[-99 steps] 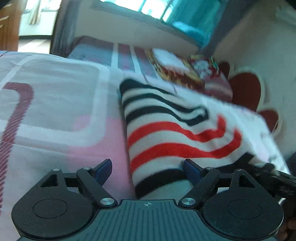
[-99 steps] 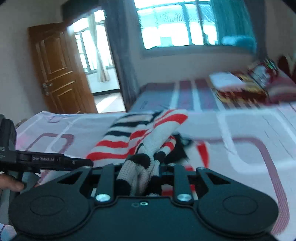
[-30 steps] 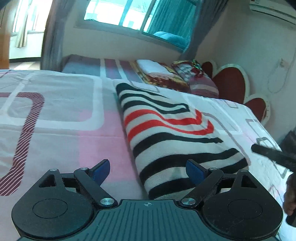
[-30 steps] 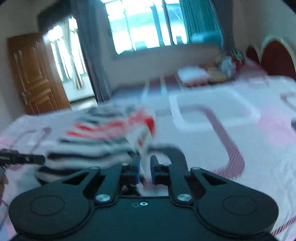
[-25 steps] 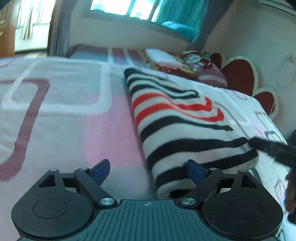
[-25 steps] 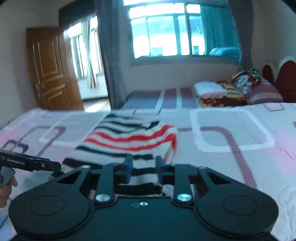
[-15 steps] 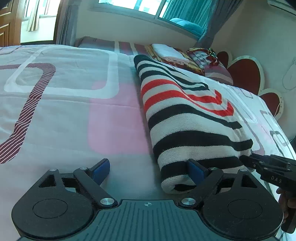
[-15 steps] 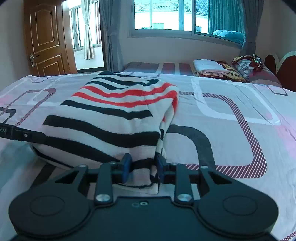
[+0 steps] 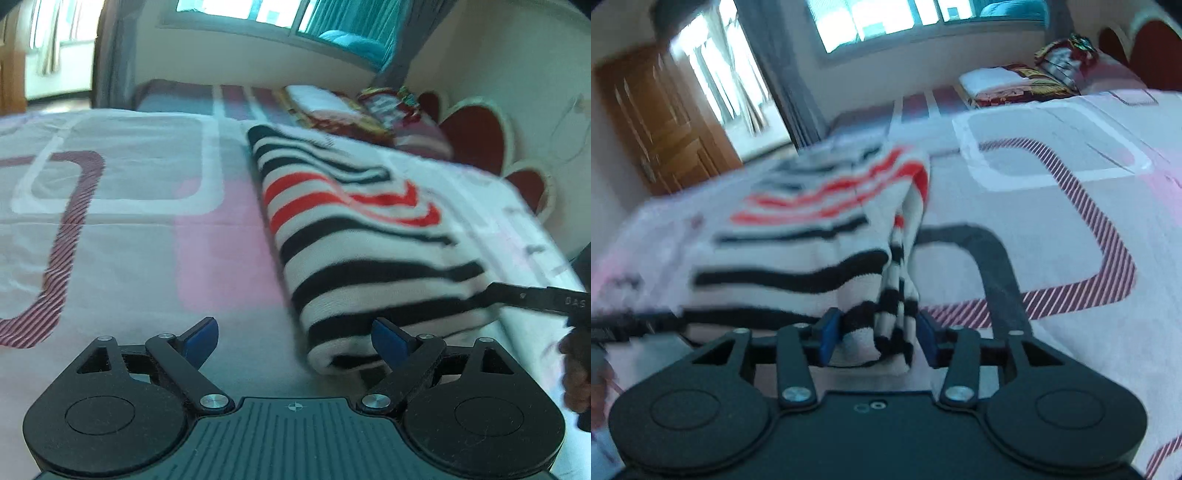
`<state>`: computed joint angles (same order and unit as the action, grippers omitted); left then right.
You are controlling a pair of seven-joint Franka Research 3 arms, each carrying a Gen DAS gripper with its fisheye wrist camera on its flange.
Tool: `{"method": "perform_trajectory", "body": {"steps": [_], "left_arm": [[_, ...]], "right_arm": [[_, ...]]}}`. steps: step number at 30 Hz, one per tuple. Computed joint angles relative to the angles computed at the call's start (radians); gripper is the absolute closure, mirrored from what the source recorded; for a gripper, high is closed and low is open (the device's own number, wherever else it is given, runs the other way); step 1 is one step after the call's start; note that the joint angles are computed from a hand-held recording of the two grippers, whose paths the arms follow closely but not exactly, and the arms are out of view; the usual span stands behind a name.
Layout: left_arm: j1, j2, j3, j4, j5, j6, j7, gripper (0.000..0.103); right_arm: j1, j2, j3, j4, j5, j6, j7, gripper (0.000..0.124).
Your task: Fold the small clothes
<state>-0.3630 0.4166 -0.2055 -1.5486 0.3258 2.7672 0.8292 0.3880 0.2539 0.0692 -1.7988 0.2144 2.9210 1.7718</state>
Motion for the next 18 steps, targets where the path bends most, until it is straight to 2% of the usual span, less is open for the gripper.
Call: {"method": "perform_trajectory", "body": {"steps": [1, 3, 5, 7, 8, 11, 12, 14, 18], "left_arm": [[0.032, 0.007, -0.030, 0.002, -0.048, 0.019, 0.031, 0.014], [0.082, 0.035, -0.079, 0.025, -0.138, 0.055, 0.088, 0.014], [0.172, 0.090, -0.186, 0.065, -0.284, 0.086, 0.197, 0.014], [0.232, 0.162, -0.270, 0.138, -0.404, 0.067, 0.282, 0.014], [0.239, 0.194, -0.287, 0.177, -0.437, 0.045, 0.310, 0.014], [0.201, 0.268, -0.253, 0.303, -0.462, -0.052, 0.335, 0.015], [0.194, 0.286, -0.247, 0.332, -0.476, -0.066, 0.346, 0.019], [0.193, 0.334, -0.262, 0.396, -0.526, -0.097, 0.379, 0.024], [0.166, 0.433, -0.259, 0.553, -0.584, -0.189, 0.423, 0.024]], "right_arm": [[-0.055, -0.008, 0.057, 0.001, 0.108, -0.004, -0.064, 0.072], [-0.127, 0.000, 0.129, 0.028, 0.298, -0.022, -0.179, 0.071], [-0.161, 0.027, 0.151, 0.081, 0.432, -0.062, -0.233, 0.068], [-0.184, 0.069, 0.163, 0.148, 0.535, -0.117, -0.284, 0.065], [-0.183, 0.088, 0.155, 0.175, 0.550, -0.133, -0.297, 0.065], [-0.184, 0.155, 0.130, 0.266, 0.562, -0.213, -0.285, 0.062], [-0.184, 0.175, 0.123, 0.289, 0.563, -0.234, -0.271, 0.061], [-0.193, 0.213, 0.119, 0.334, 0.567, -0.270, -0.267, 0.061], [-0.223, 0.280, 0.134, 0.416, 0.591, -0.365, -0.282, 0.062]]}}
